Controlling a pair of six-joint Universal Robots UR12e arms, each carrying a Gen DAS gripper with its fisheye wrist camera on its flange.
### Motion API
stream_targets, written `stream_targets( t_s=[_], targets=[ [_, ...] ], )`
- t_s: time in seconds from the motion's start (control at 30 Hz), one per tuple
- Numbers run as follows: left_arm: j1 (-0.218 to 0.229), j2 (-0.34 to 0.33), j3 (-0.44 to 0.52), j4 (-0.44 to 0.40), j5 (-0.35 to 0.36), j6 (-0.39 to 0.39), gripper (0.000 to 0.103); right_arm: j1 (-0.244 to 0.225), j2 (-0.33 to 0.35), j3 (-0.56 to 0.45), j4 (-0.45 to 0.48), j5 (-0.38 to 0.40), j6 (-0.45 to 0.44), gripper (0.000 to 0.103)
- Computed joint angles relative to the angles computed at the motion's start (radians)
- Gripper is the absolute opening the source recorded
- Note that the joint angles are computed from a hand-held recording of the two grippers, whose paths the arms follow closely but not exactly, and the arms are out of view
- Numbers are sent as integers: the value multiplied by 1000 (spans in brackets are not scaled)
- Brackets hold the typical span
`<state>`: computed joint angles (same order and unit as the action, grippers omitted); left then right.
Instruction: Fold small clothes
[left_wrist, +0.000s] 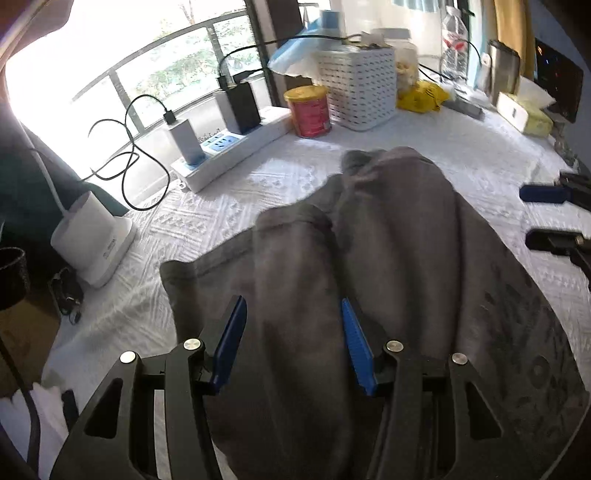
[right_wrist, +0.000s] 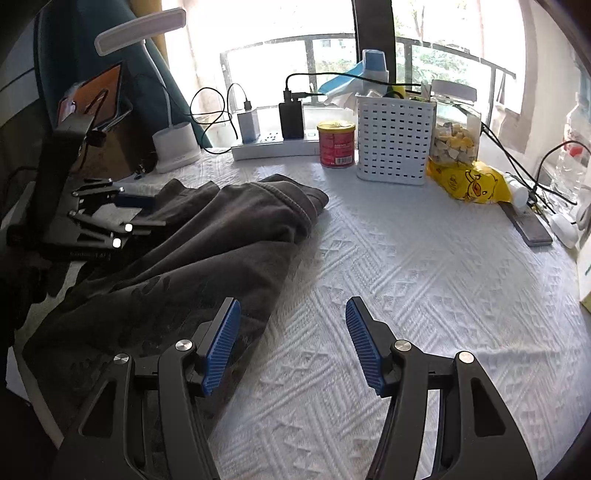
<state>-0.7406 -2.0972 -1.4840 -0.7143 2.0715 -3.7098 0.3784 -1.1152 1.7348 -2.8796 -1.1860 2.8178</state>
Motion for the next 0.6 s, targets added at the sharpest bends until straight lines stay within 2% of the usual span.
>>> stream_targets(
  t_s=[0.1,0.13,0.2,0.23,0.43,0.6],
  targets=[
    [23,11,-32,61,-28,-10,51,1,13,-16,15,5,1,63],
    [31,17,-50,104,-47,-12,46,1,19,-24,17,8,6,63],
    [45,25,-72,148,-78,-30,8,2,29,-40,12,6,22,63],
    [46,27,-78,158,-73,-38,3,1,34,-47,9,8,31,63],
    [43,50,-135,238,21,-125,1,-3,84,-132,6,12,120,63],
    [45,65,-161,227,58,-176,1,-6,129,-204,37,40,155,63]
  ],
)
